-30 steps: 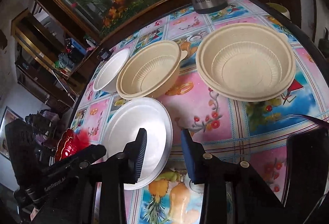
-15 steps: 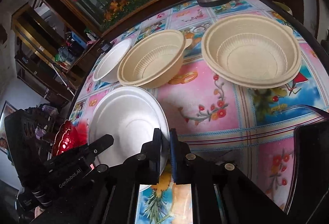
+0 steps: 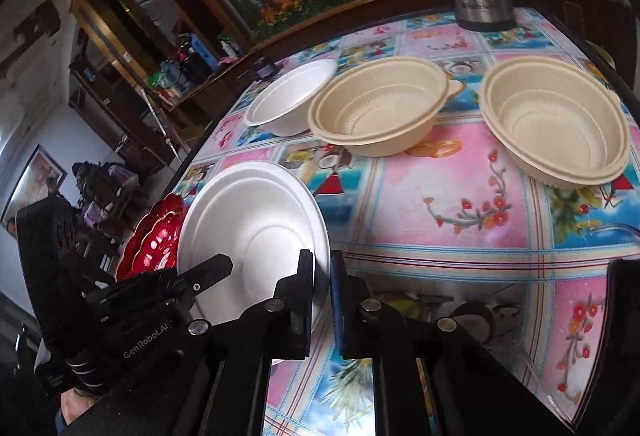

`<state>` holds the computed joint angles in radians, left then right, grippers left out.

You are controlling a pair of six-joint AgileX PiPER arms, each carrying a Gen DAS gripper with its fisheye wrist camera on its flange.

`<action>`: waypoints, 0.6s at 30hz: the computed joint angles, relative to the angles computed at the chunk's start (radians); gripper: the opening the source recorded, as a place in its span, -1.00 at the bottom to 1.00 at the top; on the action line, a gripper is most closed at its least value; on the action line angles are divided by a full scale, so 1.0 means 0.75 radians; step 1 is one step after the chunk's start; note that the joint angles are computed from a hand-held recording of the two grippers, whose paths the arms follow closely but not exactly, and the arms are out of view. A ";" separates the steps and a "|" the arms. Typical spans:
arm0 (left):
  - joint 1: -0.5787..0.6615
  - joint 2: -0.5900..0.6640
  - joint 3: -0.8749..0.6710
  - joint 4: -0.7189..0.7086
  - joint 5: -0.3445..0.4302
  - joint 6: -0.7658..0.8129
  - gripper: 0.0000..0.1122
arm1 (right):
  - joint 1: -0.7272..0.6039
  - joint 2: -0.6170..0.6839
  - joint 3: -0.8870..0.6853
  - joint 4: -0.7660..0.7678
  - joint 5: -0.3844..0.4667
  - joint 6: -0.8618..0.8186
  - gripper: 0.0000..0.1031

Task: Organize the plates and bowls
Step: 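Carry the white paper plate and lower it onto the red plates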

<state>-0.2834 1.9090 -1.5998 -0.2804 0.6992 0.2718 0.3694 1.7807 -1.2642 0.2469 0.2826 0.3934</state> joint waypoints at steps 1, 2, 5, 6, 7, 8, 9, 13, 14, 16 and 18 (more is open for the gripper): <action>0.009 -0.019 0.016 -0.002 -0.012 0.008 -0.58 | 0.008 0.005 -0.011 0.002 0.005 -0.006 -0.81; 0.014 -0.033 0.028 0.003 -0.021 0.010 -0.57 | 0.016 0.012 -0.026 0.003 0.014 -0.007 -0.81; 0.043 -0.084 0.063 -0.002 -0.043 0.020 -0.55 | 0.034 0.036 -0.086 0.018 0.053 -0.014 -0.81; 0.056 -0.099 0.070 -0.008 -0.047 0.026 -0.54 | 0.041 0.049 -0.116 0.012 0.070 0.000 -0.81; 0.075 -0.116 0.079 -0.019 -0.054 0.035 -0.53 | 0.048 0.059 -0.141 0.009 0.082 0.010 -0.81; 0.095 -0.127 0.082 -0.023 -0.055 0.037 -0.53 | 0.061 0.073 -0.180 -0.004 0.100 0.028 -0.81; 0.106 -0.134 0.081 -0.022 -0.054 0.035 -0.53 | 0.073 0.081 -0.207 -0.025 0.113 0.050 -0.81; 0.208 -0.159 0.082 -0.051 -0.049 0.052 -0.53 | 0.128 0.172 -0.402 -0.099 0.208 0.118 -0.81; 0.231 -0.163 0.082 -0.058 -0.049 0.054 -0.53 | 0.145 0.207 -0.470 -0.111 0.242 0.131 -0.81; 0.292 -0.166 0.074 -0.075 -0.044 0.061 -0.52 | 0.172 0.274 -0.591 -0.125 0.301 0.145 -0.81; 0.350 -0.155 0.057 -0.085 -0.034 0.059 -0.51 | 0.201 0.366 -0.751 -0.140 0.382 0.154 -0.80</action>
